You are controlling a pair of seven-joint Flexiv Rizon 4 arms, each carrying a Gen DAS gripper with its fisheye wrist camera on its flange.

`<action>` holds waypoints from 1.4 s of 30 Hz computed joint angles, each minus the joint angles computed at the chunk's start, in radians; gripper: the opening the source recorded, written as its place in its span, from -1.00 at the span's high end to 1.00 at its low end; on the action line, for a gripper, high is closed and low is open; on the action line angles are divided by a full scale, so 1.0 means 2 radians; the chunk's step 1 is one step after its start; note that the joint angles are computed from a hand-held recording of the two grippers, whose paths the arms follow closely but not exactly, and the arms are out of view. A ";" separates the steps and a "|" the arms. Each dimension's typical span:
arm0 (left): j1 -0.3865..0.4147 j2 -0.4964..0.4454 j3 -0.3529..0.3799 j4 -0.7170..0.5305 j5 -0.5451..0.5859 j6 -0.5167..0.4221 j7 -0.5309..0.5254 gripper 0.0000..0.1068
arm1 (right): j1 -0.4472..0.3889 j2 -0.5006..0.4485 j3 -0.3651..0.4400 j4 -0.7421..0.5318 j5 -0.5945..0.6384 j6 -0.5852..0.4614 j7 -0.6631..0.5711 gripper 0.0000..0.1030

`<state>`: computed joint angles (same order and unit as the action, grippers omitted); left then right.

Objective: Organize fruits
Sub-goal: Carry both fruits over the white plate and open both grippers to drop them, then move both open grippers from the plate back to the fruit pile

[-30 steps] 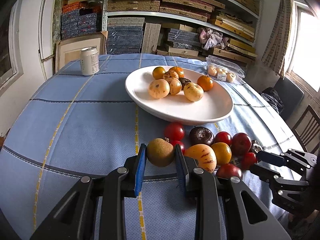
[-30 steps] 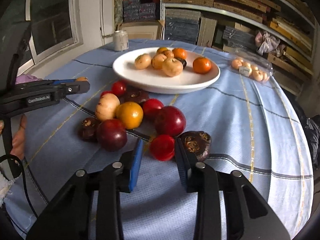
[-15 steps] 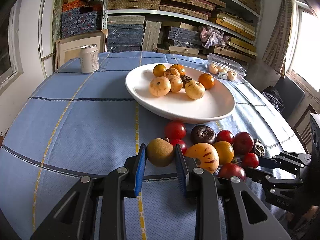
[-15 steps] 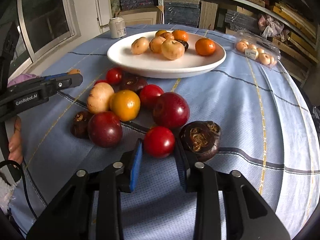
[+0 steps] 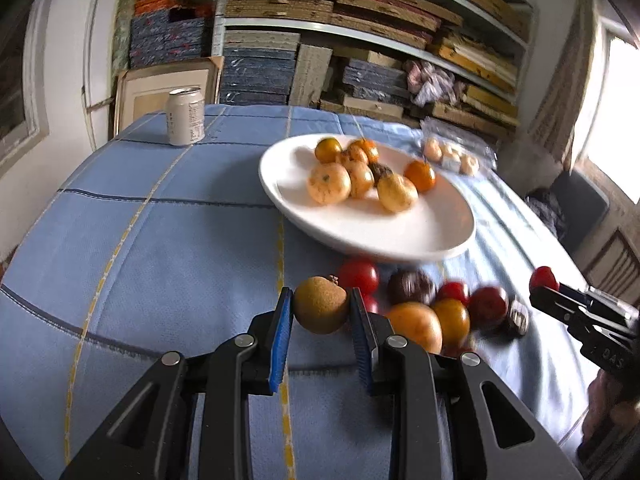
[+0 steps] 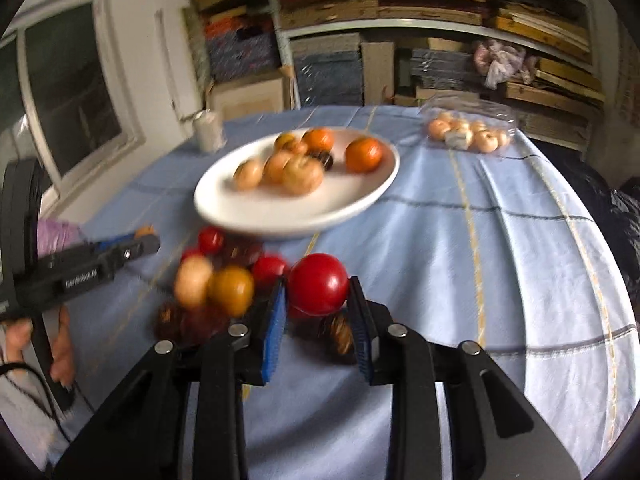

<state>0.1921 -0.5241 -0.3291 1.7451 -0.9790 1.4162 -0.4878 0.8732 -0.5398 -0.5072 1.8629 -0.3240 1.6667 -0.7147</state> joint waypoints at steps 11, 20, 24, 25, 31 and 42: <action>-0.037 -0.083 0.062 -0.153 0.127 -0.067 -0.163 0.47 | -0.104 -0.067 0.098 -0.162 -0.050 -0.064 0.002 0.43; -0.031 -0.126 0.038 -0.194 0.174 -0.069 -0.195 0.47 | -0.123 -0.109 0.111 -0.208 -0.090 -0.079 0.018 0.33; -0.027 -0.123 0.022 -0.180 0.188 -0.026 -0.183 0.13 | -0.100 -0.105 0.068 -0.191 -0.104 -0.059 0.039 0.12; -0.022 -0.121 0.012 -0.173 0.188 -0.010 -0.178 -0.14 | -0.095 -0.104 0.061 -0.187 -0.105 -0.054 0.042 0.12; 0.010 -0.107 -0.026 -0.142 0.188 0.010 -0.160 -0.25 | -0.057 -0.098 0.005 -0.157 -0.095 -0.025 0.057 -0.02; 0.074 -0.031 -0.081 -0.009 0.148 0.051 -0.125 -0.27 | 0.097 -0.075 -0.165 -0.023 0.047 0.079 0.057 -0.44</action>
<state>0.3407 -0.5856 -0.4910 1.7266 -0.6840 1.5191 -0.7375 1.0671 -0.6896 -0.8382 1.8165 -0.2295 1.8239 -0.6003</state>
